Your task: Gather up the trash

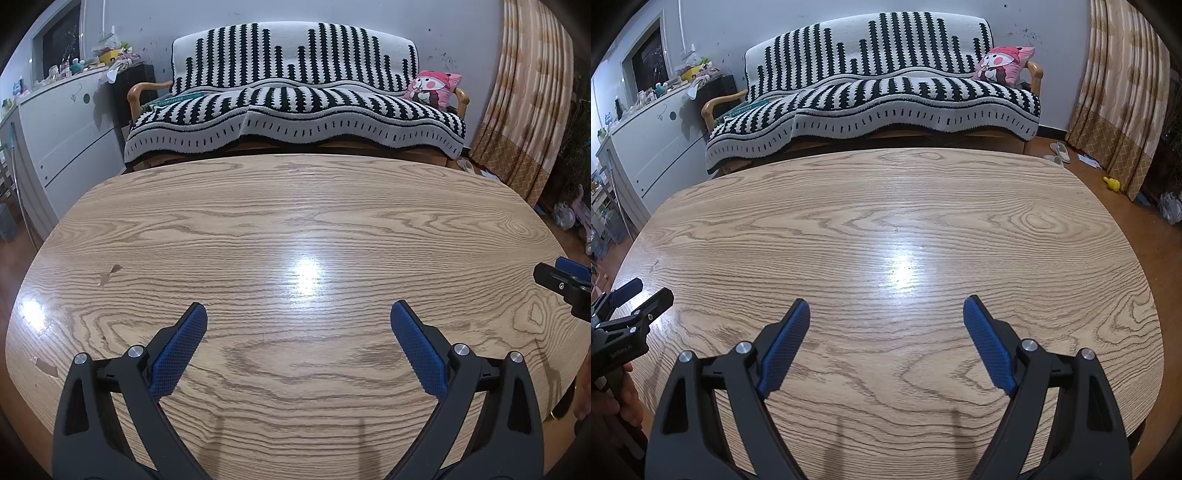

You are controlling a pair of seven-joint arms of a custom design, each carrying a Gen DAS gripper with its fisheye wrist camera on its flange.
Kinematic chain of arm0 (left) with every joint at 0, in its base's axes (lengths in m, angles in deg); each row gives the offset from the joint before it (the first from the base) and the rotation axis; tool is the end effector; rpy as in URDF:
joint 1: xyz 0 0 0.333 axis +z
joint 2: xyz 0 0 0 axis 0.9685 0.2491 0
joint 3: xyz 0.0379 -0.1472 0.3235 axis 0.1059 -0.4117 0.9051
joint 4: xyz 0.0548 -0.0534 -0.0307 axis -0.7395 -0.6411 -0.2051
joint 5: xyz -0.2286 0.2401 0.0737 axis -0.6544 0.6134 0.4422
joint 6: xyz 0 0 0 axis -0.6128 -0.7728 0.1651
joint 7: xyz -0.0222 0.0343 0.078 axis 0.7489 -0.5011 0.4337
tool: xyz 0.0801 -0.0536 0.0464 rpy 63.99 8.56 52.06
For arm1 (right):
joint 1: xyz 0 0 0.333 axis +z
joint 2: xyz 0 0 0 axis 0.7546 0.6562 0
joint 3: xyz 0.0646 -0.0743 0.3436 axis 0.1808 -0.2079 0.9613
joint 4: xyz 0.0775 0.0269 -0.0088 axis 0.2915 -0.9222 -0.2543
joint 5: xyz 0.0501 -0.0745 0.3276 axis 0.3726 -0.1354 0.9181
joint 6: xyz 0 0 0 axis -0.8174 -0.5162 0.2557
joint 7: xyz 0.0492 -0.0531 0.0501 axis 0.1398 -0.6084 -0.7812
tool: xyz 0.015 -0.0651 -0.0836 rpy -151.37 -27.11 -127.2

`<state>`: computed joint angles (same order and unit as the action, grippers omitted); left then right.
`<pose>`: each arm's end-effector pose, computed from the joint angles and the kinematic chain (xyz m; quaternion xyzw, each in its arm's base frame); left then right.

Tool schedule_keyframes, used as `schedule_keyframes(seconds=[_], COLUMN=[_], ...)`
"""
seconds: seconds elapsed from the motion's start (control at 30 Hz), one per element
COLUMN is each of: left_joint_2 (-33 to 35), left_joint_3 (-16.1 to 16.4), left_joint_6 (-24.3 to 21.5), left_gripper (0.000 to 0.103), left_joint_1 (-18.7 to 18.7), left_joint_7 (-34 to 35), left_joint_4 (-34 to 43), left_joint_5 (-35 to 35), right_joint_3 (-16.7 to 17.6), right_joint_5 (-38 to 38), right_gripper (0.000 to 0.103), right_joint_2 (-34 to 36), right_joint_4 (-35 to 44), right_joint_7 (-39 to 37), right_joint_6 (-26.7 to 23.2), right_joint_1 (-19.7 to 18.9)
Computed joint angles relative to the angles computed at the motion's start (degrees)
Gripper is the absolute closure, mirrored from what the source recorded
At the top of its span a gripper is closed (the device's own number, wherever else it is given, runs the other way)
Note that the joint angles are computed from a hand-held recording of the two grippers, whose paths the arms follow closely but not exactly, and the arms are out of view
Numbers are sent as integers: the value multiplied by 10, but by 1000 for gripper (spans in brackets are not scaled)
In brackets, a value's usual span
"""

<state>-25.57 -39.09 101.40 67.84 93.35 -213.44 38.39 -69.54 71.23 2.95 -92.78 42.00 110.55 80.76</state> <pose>0.4738 -0.1842 0.4856 -0.7394 0.5547 -0.2340 0.3014 0.5594 0.3316 0.5066 -0.7583 0.5475 -0.1700 0.3102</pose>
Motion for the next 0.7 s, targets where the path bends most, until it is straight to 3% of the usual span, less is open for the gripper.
schedule_keyframes(seconds=[0.47, 0.7], left_joint_2=[3, -1], left_joint_3=[2, -2], left_joint_6=[0, -16], left_gripper=[6, 6], left_joint_1=[2, -4], left_joint_7=[19, 4], left_joint_4=[-1, 3], left_joint_5=[-8, 29], right_joint_3=[0, -3], right_joint_5=[1, -3], right_gripper=[21, 21], right_joint_2=[1, 3], right_joint_4=[6, 9], right_joint_7=[-1, 6], right_joint_6=[-5, -5], right_joint_1=[0, 4])
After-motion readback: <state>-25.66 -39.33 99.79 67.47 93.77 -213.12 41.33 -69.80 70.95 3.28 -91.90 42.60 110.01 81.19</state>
